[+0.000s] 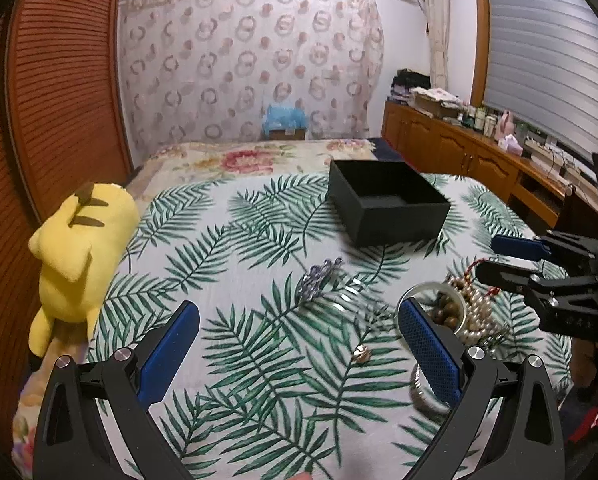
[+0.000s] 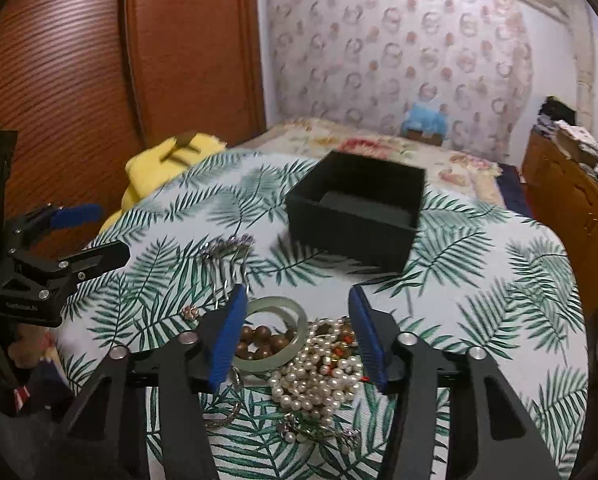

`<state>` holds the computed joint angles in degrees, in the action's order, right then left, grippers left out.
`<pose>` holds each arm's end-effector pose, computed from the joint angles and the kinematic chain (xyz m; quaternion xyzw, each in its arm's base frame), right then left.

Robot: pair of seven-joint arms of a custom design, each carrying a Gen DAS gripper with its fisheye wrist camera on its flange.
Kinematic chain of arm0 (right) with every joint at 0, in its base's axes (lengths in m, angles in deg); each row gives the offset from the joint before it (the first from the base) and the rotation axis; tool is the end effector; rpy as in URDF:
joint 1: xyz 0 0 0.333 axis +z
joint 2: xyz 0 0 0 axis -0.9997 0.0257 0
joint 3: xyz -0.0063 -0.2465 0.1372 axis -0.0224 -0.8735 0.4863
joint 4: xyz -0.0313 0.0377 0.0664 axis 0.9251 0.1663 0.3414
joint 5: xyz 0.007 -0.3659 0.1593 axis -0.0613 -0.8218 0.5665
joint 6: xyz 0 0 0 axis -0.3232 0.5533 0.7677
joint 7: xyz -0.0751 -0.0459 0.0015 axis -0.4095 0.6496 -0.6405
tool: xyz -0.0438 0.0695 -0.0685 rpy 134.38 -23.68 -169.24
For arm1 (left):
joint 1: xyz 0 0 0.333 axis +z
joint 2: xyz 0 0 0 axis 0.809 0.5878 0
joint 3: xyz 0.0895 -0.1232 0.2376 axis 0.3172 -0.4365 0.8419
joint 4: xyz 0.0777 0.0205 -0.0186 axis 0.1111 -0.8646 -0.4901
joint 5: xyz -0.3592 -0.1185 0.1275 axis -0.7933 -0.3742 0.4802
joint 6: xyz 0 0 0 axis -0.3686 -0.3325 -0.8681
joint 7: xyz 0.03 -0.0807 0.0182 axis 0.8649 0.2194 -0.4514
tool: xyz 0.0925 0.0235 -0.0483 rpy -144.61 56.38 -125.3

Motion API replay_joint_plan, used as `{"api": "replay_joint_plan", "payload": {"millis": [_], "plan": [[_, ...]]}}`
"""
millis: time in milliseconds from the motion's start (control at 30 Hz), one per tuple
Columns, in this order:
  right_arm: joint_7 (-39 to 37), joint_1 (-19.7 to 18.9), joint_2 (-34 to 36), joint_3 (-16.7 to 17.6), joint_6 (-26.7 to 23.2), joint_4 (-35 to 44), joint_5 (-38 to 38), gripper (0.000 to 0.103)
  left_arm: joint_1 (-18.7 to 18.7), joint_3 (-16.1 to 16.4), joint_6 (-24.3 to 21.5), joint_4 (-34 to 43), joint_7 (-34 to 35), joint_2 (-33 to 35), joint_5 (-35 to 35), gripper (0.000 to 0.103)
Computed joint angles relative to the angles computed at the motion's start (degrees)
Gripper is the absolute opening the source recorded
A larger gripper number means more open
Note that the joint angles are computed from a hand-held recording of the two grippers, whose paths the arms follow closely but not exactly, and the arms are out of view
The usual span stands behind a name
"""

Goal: Organize jewelry
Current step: 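Grasp the jade bangle with the right gripper while the left gripper grasps the gem hair comb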

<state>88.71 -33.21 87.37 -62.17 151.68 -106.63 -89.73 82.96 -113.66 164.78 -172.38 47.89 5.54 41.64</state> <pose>0.6169 0.2243 0.3472 -0.6441 0.6404 -0.2712 0.3186 0.6863 -0.1341 0.3500 -0.4146 0.7948 -0.3998 0.1909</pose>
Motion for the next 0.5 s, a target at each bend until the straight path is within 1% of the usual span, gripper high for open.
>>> {"api": "replay_joint_plan", "payload": {"millis": [33,100,133,167,267,333,433,500], "plan": [[-1.5,-2.7,-0.4,2.9,-1.0,0.8,0.2,0.048,0.1,0.0,-0.7,0.5,0.1,0.5,0.1,0.097],[-4.6,-9.8,-0.3,10.2,-4.1,3.6,0.3,0.043,0.1,0.1,-1.7,1.2,0.7,1.1,-0.2,0.097],[-5.8,-12.4,-0.1,12.8,-5.4,4.7,0.2,0.042,0.0,0.4,-2.5,1.8,0.9,1.6,-0.4,0.097],[-8.0,-16.1,0.4,16.7,-7.5,6.5,0.7,0.038,-0.4,0.8,-3.1,2.4,1.2,1.9,-0.8,0.097],[-11.8,-22.9,1.5,23.5,-11.3,9.9,1.3,0.034,-1.6,1.9,-5.5,4.3,2.3,2.7,-2.6,0.097],[-13.8,-26.4,2.4,26.9,-14.1,12.3,1.2,0.034,-2.6,2.8,-7.0,5.7,3.4,3.2,-3.6,0.097],[-16.2,-30.4,3.9,31.3,-17.7,15.5,1.1,0.034,-5.2,5.4,-8.5,8.1,4.1,3.8,-4.8,0.097],[-17.5,-31.9,4.9,32.9,-20.1,17.5,0.9,0.034,-6.6,6.7,-9.9,9.7,4.7,4.4,-5.8,0.097]]}}
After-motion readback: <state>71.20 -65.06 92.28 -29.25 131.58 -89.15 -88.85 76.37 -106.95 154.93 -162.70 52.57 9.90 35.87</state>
